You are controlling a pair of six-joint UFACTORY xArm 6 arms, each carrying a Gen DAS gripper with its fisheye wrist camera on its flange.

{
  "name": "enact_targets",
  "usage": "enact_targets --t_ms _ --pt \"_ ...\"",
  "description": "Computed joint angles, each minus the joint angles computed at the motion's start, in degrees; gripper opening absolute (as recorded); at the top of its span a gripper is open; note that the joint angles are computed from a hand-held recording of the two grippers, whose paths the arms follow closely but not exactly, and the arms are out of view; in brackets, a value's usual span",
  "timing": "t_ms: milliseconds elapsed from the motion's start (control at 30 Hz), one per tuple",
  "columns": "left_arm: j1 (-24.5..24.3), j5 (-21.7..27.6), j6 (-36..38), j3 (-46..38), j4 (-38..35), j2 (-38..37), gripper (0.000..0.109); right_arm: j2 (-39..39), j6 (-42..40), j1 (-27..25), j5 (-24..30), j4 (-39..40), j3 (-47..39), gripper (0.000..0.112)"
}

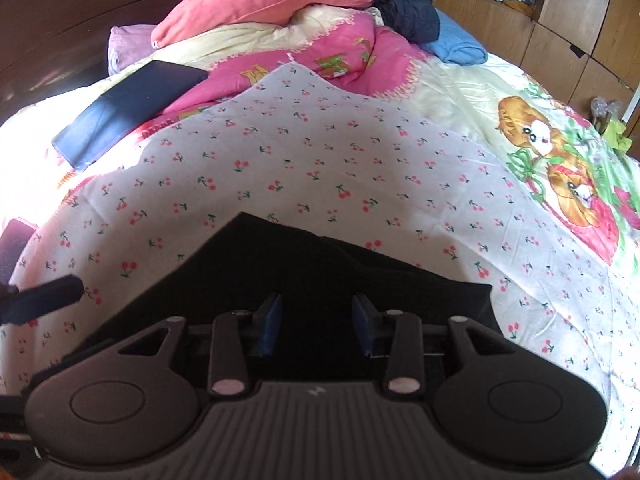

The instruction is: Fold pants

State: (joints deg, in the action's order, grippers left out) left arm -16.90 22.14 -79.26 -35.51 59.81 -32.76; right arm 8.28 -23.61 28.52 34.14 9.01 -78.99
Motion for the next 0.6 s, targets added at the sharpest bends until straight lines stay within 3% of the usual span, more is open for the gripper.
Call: enact_targets --t_ms 67,167,233,333,400,533,600 --pt "-0.52 1.88 3.24 -2.23 -1.04 4.89 0.067 -0.85 -0.42 -1.05 -2.54 0.59 3.22 0.039" --pt "1.86 -2.09 10.06 -2.28 -10.85 9.84 0.068 0.1 -0.87 -2.62 -5.43 -1.09 5.96 0.038" --pt "2.38 -3.13 12.88 -2.29 -15.37 8.98 0.068 -0.38 -3.29 -4.02 -5.44 4.34 6.82 0.038" --pt "-0.09 1.41 8.58 -4.26 -7.46 7.18 0.067 -5.27 0.13 -4.44 -7.61 4.6 10.31 0.04" --pt "-0.51 2.08 7.96 -5.64 -5.75 7.93 0.067 -9.61 -2.74 -4.7 -9.21 9.97 14.43 0.041" --pt "-0.58 2.39 10.6 -8.86 -7.36 13.16 0.067 -15.66 -6.27 -5.45 -10.14 14.97 22.28 0.042" --pt "-0.83 3.14 13.51 -10.25 -11.19 15.79 0.068 -15.83 -4.53 -5.96 -10.63 12.41 24.66 0.042"
